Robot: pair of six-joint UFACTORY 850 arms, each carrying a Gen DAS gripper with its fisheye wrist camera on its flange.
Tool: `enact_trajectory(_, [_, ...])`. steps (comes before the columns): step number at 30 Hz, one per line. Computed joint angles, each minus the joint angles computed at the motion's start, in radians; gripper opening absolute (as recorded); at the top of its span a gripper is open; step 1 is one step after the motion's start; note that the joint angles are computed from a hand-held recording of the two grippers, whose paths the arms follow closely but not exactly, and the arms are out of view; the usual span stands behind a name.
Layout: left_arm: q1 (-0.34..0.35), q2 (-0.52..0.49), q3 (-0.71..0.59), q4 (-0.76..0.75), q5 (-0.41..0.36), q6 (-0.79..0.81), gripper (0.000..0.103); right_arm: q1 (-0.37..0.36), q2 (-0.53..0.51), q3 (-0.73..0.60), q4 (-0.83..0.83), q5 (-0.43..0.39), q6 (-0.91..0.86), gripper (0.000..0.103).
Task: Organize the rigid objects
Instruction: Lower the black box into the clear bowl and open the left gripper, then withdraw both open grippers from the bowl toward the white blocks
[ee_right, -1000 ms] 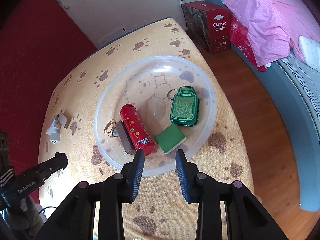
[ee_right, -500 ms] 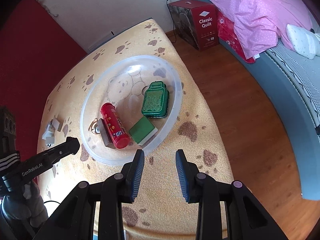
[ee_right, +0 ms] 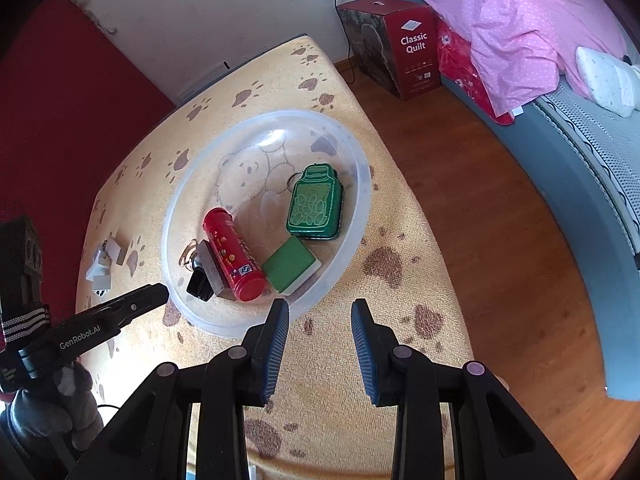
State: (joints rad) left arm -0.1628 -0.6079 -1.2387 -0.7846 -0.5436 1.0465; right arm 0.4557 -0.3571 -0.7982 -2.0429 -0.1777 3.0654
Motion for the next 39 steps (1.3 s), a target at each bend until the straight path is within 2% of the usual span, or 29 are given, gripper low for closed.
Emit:
enact_trajectory(9, [0.041,-0.004,0.001,0.046,0.016,-0.070,0.028,0.014,-0.028,-0.050,0.056,0.022,-0.093,0.035])
enact_trajectory(17, [0.079,0.001,0.003,0.057,0.020,-0.087,0.030,0.038,-0.058,-0.106,0.179,0.031,-0.226,0.036])
enact_trajectory(20, [0.096,0.003,0.004,0.067,0.023,-0.100,0.035,0.049,-0.069,-0.126,0.222,0.029,-0.271,0.041])
enact_trajectory(24, [0.122,0.006,0.005,0.080,0.030,-0.121,0.045,0.060,-0.090,-0.159,0.273,0.038,-0.330,0.041])
enact_trajectory(26, [0.136,0.004,0.001,0.092,0.031,-0.137,0.046,0.067,-0.100,-0.177,0.309,0.043,-0.371,0.041])
enact_trajectory(33, [0.193,0.003,-0.008,0.118,0.032,-0.167,0.047,0.092,-0.143,-0.252,0.486,0.053,-0.569,0.041])
enact_trajectory(39, [0.244,-0.002,-0.020,0.124,0.030,-0.171,0.047,0.113,-0.190,-0.327,0.737,0.064,-0.836,0.043])
